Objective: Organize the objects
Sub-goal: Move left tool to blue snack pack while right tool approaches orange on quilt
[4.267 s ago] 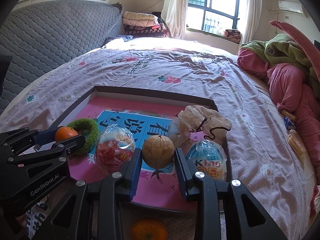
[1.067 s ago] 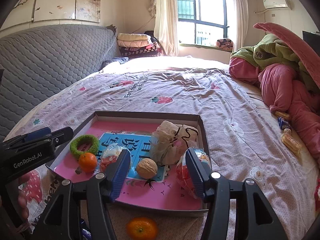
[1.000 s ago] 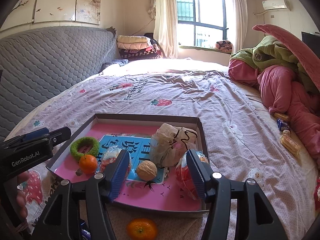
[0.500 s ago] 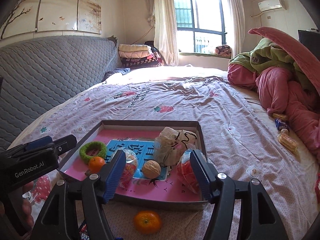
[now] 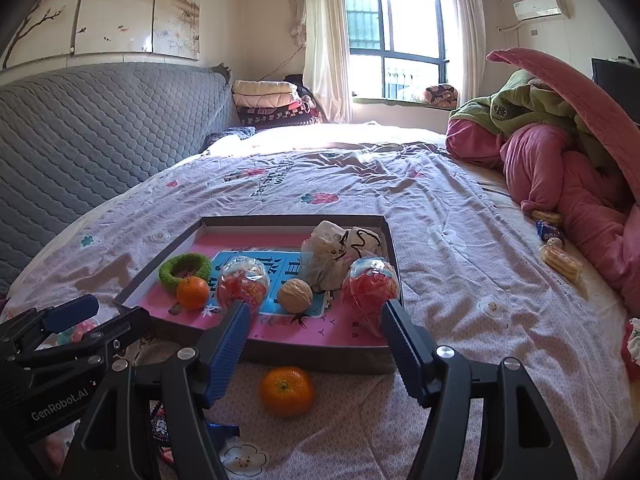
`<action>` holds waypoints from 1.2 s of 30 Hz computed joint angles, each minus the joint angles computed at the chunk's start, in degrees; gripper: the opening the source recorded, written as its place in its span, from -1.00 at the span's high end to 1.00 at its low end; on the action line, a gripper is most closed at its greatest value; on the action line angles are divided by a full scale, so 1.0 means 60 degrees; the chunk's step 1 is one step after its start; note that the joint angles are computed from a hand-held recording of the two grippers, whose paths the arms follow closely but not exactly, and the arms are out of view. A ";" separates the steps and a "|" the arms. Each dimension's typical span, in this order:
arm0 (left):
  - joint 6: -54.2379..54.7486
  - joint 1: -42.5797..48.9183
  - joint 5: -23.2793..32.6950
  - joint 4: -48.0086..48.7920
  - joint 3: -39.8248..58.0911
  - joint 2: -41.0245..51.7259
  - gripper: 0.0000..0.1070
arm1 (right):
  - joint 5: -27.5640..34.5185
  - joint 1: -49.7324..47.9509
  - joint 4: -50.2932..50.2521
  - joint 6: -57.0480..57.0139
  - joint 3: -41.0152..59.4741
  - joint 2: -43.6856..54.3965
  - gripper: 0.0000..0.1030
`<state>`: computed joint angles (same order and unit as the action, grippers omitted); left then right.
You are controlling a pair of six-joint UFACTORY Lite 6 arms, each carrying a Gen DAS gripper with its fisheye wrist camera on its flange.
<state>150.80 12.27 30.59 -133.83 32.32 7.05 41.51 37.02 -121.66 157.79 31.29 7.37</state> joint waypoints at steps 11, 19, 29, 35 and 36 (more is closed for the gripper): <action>0.1551 0.0051 0.0292 -0.0939 -0.1343 -0.0642 -0.38 | 0.0172 0.0727 0.0708 -0.0196 -0.0722 -0.0378 -0.31; 0.2261 0.0163 0.0638 -0.0877 -0.2315 -0.1124 -0.38 | 0.0189 0.0956 0.0929 0.0050 -0.1080 -0.0529 -0.31; 0.2722 -0.0139 0.0799 -0.0586 -0.3312 -0.1780 -0.38 | 0.0108 0.0961 0.0964 0.0039 -0.1272 -0.0646 -0.32; 0.3304 -0.0490 0.0772 -0.1304 -0.3211 -0.1332 -0.37 | 0.0018 0.1012 0.0902 -0.0035 -0.1066 -0.0369 -0.32; 0.3338 -0.0509 0.0779 -0.1346 -0.3102 -0.1147 -0.38 | 0.0001 0.1008 0.0848 -0.0026 -0.1043 -0.0332 -0.32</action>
<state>170.83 9.22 35.26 -141.91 13.71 0.16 41.51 43.07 -116.57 157.64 25.03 5.38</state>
